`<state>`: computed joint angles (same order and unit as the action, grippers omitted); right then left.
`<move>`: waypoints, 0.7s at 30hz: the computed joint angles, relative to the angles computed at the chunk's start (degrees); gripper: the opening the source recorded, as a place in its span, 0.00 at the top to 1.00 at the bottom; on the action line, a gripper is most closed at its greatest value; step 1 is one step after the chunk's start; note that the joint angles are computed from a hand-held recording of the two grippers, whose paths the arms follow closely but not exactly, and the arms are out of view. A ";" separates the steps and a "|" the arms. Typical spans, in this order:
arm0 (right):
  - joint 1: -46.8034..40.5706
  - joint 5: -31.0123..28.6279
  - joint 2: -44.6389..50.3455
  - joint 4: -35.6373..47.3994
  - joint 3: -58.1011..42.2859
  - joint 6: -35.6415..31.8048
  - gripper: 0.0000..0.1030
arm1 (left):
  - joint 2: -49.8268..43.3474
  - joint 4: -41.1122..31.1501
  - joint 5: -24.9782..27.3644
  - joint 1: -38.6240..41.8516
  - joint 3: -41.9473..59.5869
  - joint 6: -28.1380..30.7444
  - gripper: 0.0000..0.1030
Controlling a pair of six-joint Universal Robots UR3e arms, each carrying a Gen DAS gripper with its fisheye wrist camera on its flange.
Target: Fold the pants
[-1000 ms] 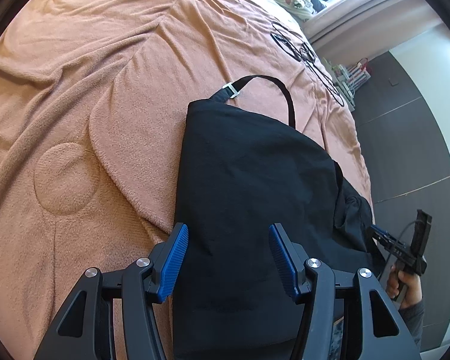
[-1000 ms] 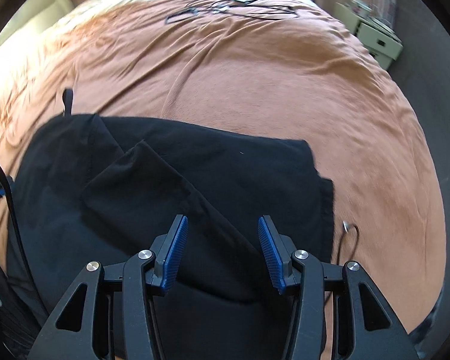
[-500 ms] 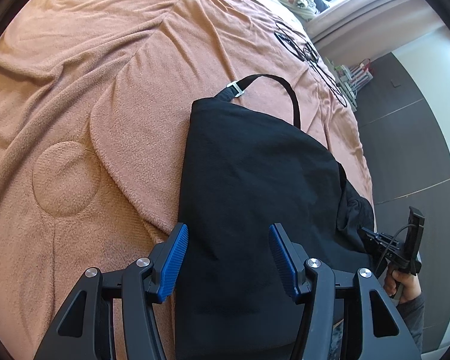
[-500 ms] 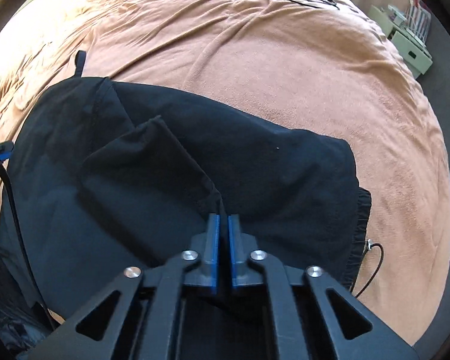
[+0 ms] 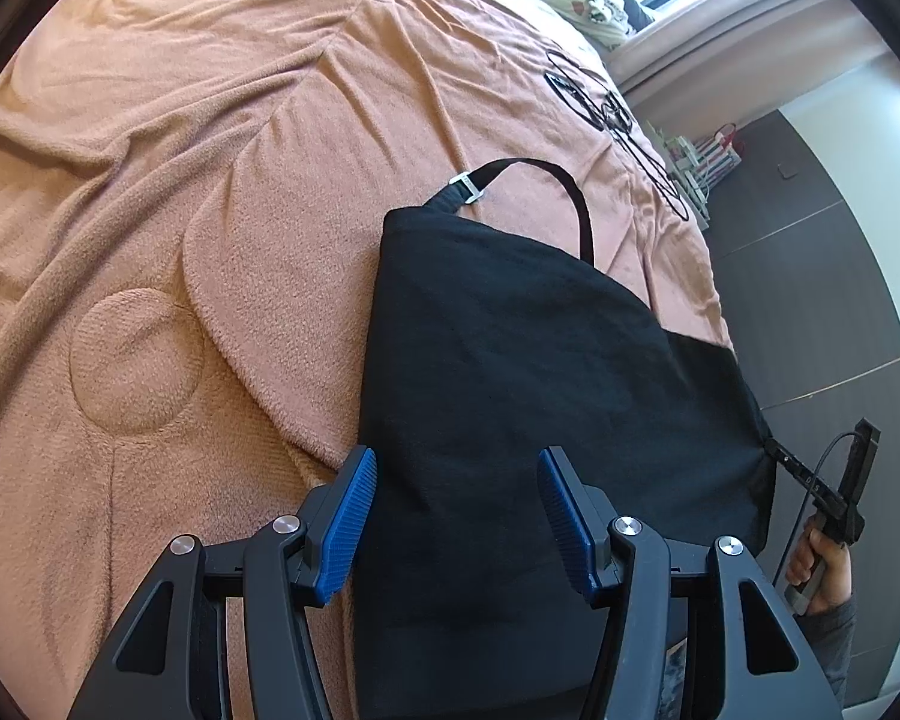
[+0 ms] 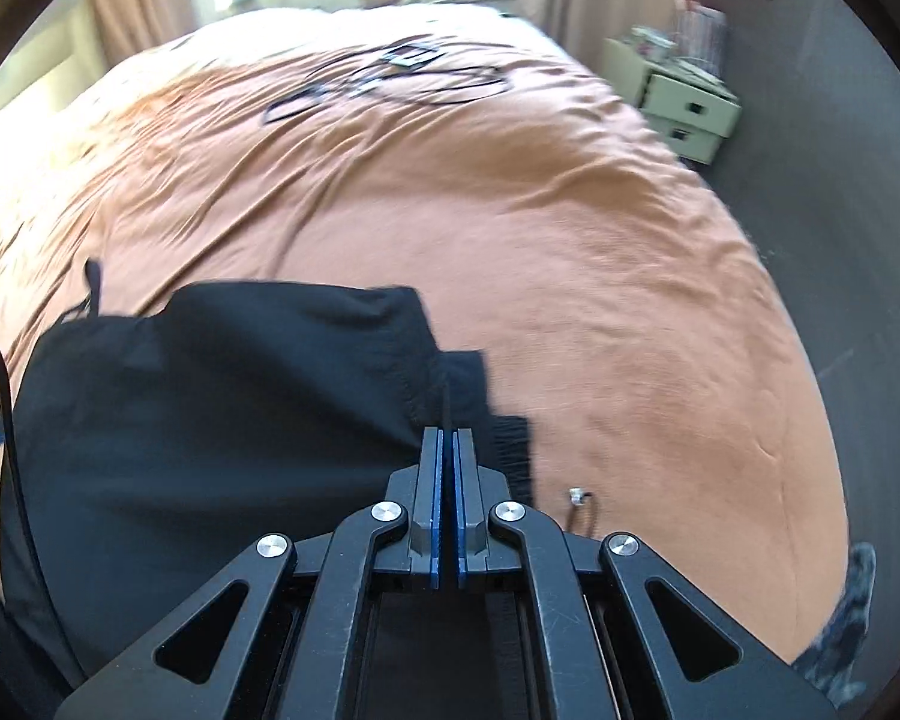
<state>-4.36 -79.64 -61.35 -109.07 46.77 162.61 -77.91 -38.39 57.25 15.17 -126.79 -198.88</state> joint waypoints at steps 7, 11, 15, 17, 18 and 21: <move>2.09 -5.54 -1.09 -2.83 3.86 5.69 1.00 | 0.88 0.00 1.24 0.03 -0.59 -0.30 0.43; 2.09 -5.18 2.25 2.20 -0.64 6.55 1.00 | -0.43 -0.21 0.88 0.17 -1.04 -0.18 0.46; 0.27 -1.82 -1.64 1.81 3.74 8.15 0.96 | -2.23 0.20 1.27 -0.73 -1.08 -0.61 0.61; -1.66 0.47 -5.60 0.78 8.34 8.06 0.93 | -2.32 0.52 1.87 -1.20 -0.93 -0.89 0.61; -3.58 2.30 -7.82 0.71 10.65 7.03 0.87 | -2.41 0.55 2.12 -1.44 -0.75 -0.99 0.61; -8.70 7.16 -15.44 -1.36 19.63 5.21 0.59 | -2.34 0.07 2.76 -1.98 -0.24 -1.10 0.61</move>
<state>-13.06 -72.48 -76.79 -110.43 66.41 167.82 -80.25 -38.32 60.01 13.19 -127.03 -199.99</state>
